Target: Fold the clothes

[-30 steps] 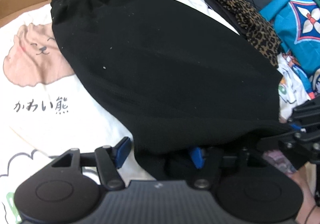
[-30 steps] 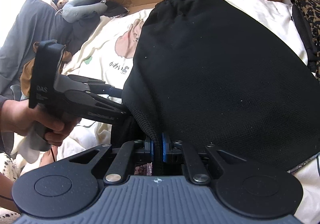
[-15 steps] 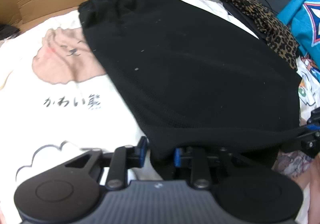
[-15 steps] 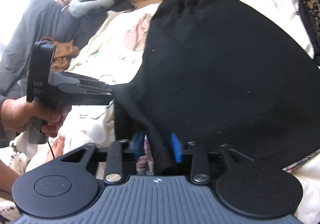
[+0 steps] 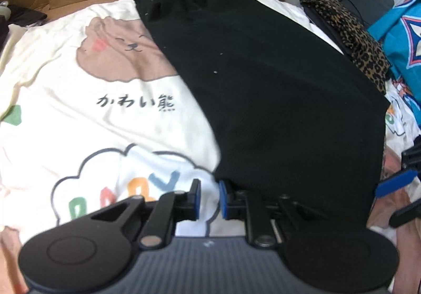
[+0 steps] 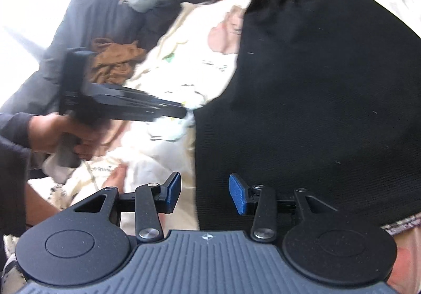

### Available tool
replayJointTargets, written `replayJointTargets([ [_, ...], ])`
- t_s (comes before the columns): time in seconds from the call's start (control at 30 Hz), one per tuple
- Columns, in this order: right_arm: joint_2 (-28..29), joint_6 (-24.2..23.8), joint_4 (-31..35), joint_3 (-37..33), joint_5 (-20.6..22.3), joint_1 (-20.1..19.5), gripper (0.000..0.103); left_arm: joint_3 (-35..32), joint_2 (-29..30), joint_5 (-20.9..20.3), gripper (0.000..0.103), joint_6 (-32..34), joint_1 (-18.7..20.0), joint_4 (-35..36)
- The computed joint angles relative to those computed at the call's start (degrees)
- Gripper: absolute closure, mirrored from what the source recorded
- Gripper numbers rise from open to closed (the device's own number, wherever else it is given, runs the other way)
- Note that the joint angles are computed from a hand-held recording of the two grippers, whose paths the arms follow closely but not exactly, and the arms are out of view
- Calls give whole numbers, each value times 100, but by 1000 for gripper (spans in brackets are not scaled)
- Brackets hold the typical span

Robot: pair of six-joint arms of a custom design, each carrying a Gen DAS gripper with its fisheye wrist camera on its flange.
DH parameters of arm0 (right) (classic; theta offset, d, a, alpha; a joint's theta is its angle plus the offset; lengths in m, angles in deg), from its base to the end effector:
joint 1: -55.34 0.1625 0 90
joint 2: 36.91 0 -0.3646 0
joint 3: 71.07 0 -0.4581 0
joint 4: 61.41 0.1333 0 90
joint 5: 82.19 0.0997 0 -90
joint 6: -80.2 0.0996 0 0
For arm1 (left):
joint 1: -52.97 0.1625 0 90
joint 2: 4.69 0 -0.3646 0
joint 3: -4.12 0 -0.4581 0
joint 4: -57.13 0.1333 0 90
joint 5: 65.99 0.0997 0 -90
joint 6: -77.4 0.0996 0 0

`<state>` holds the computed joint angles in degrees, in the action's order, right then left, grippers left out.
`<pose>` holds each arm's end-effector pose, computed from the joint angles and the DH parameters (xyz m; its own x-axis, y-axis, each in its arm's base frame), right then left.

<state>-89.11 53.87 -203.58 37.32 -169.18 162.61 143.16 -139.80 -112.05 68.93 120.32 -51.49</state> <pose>0.3018 -0.5040 -0.0362 -0.7243 -0.6851 -0.0780 -0.6889 0.7238 0.0396 0.0661 -0.3671 0.3443 -0.7792 -0.0178 -0.6265 0.2606 0.8999 -0.3497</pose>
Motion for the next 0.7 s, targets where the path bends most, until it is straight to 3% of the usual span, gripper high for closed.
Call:
replayJointTargets([
  [0.2,102,322,-366,31,-660,-31,55,-87,135,-30,87,103,37,-319],
  [0.43,63,607,-915,99,-1196,-224,57,-103,498,-745,86,950,105,-965],
  [0.7,8,539,-1290,192,-1630,-319,58,101,541,-983,85,920,37,-596],
])
